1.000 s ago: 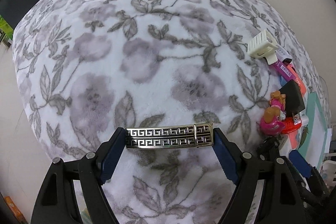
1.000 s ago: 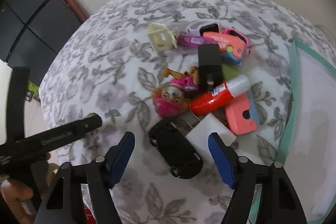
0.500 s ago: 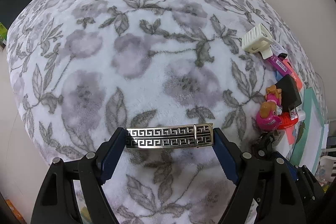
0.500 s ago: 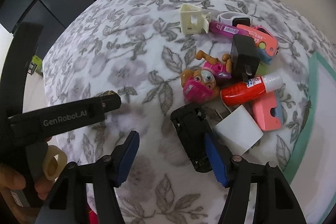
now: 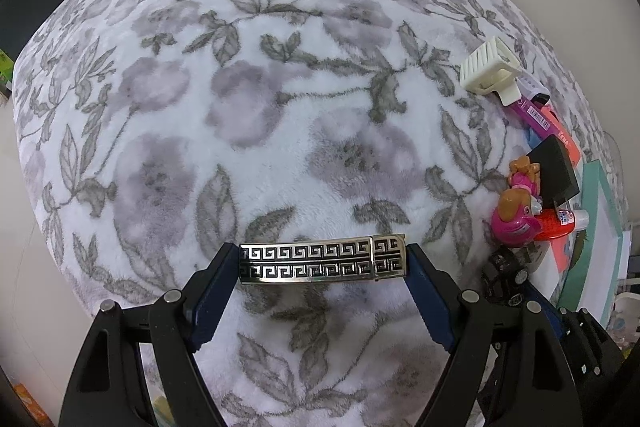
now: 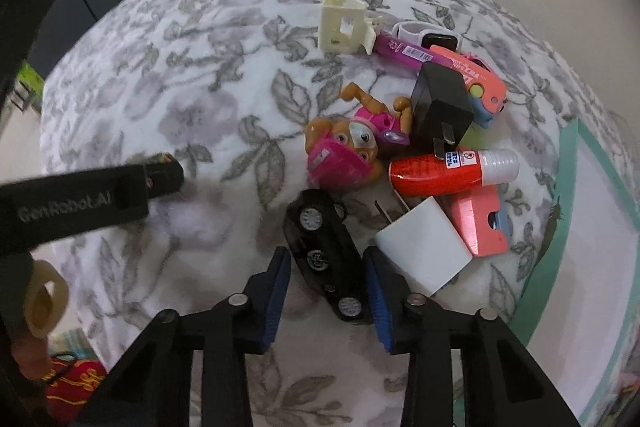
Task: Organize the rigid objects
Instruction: 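Grasp the black toy car with the right gripper while the left gripper holds the bar, then lift and carry the car and bar over the teal-rimmed tray with both grippers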
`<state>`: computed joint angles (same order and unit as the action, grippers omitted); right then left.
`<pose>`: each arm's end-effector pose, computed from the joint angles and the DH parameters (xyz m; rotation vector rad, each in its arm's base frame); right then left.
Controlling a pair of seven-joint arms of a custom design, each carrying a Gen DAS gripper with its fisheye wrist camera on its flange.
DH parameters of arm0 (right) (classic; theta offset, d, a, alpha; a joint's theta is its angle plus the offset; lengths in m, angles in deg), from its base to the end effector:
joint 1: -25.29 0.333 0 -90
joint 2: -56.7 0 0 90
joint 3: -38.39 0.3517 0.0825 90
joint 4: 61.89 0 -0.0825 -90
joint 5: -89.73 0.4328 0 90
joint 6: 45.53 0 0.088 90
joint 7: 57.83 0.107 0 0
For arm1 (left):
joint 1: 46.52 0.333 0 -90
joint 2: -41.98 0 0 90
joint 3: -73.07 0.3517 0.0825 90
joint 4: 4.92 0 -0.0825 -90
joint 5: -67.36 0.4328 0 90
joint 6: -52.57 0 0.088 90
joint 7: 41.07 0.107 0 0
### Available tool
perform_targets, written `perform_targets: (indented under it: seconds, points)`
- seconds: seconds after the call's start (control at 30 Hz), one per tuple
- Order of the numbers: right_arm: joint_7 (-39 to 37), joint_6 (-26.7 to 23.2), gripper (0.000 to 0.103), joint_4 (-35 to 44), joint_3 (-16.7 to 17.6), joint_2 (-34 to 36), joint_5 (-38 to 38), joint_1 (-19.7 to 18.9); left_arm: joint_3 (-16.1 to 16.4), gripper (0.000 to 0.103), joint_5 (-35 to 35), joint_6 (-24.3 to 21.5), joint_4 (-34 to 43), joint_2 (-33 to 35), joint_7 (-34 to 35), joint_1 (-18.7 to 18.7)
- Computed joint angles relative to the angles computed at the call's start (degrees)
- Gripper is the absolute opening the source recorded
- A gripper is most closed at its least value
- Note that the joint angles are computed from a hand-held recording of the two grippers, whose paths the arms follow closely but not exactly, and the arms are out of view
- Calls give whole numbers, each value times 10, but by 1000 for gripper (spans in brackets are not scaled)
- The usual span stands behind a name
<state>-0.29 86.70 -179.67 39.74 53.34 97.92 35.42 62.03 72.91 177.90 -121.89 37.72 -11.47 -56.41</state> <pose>0.5938 0.1237 0.5103 -2.5817 1.2206 -0.2717 0.5579 -0.2120 0.5131 -2.6900 1.3501 -0.3179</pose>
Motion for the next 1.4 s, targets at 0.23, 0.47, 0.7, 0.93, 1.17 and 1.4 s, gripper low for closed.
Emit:
perform_targets:
  seconds: [0.23,0.47,0.7,0.93,1.17,1.4]
  points:
    - [10,-16,32,10,-6,4,27,-5,-4,83,20,-12,15,16,-8,-3]
    - [22,-119,32,65,-28,26,149,-31,-5,83,23,-12,23,22,-21,-7]
    - [37,-139,32,79,-35,22,206,-53,-10,83,33,-21,53,31,-15,-14]
    - [59,-46,32,85,-43,6,217,-69,-18,83,77,-41,134,60,-5,-28]
    - [114,46,32,96,-51,6,147,-88,-26,83,131,-83,273,128,30,-60]
    - [151,81,32,130,-68,22,128,-115,-23,83,173,-114,440,230,73,-116]
